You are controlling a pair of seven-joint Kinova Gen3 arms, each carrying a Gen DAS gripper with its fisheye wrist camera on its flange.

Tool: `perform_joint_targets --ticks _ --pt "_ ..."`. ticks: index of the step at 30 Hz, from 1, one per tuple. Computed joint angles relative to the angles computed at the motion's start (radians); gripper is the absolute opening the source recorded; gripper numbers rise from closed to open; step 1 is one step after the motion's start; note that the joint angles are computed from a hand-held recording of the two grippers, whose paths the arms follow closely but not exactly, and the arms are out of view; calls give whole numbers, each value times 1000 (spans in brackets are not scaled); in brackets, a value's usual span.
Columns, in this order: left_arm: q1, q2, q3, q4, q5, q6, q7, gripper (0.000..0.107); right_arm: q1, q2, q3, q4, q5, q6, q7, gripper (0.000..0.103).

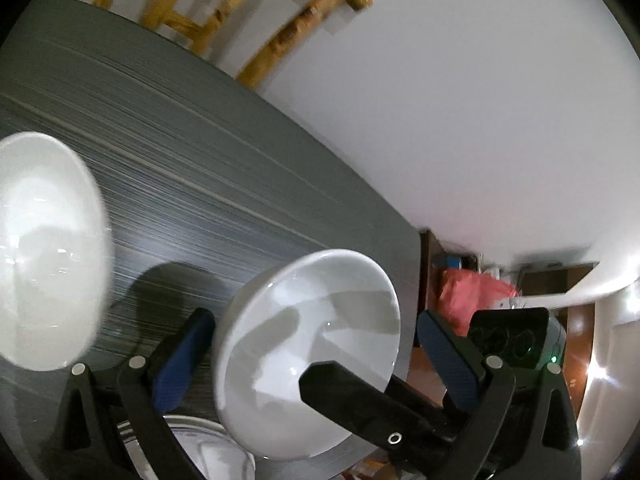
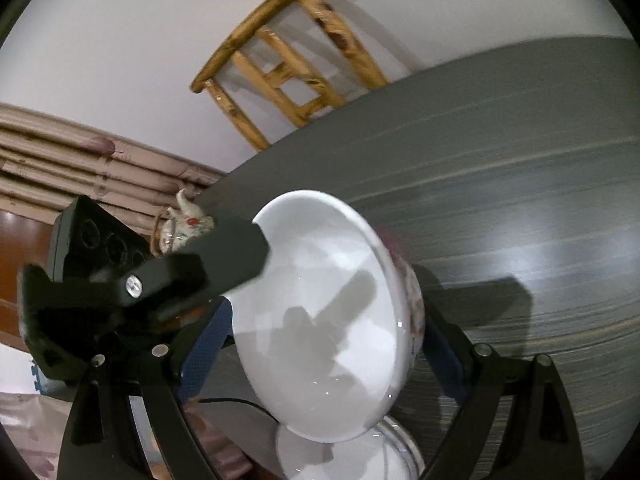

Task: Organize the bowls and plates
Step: 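Lift the floral bowl with both tools and carry it over the placed white bowl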

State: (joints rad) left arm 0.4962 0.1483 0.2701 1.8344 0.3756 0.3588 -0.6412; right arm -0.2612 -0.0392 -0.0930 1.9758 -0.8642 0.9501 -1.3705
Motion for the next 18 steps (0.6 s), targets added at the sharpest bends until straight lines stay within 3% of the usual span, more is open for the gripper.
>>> perform_joint_targets --ticks 11,18 --pt "-99 -245 -71 155 8 104 15 103 -141 129 -114 -180 53 -47 -183 90" --pt "-125 -334 -155 268 118 111 -105 103 -209 223 -167 -252 104 -97 -254 90"
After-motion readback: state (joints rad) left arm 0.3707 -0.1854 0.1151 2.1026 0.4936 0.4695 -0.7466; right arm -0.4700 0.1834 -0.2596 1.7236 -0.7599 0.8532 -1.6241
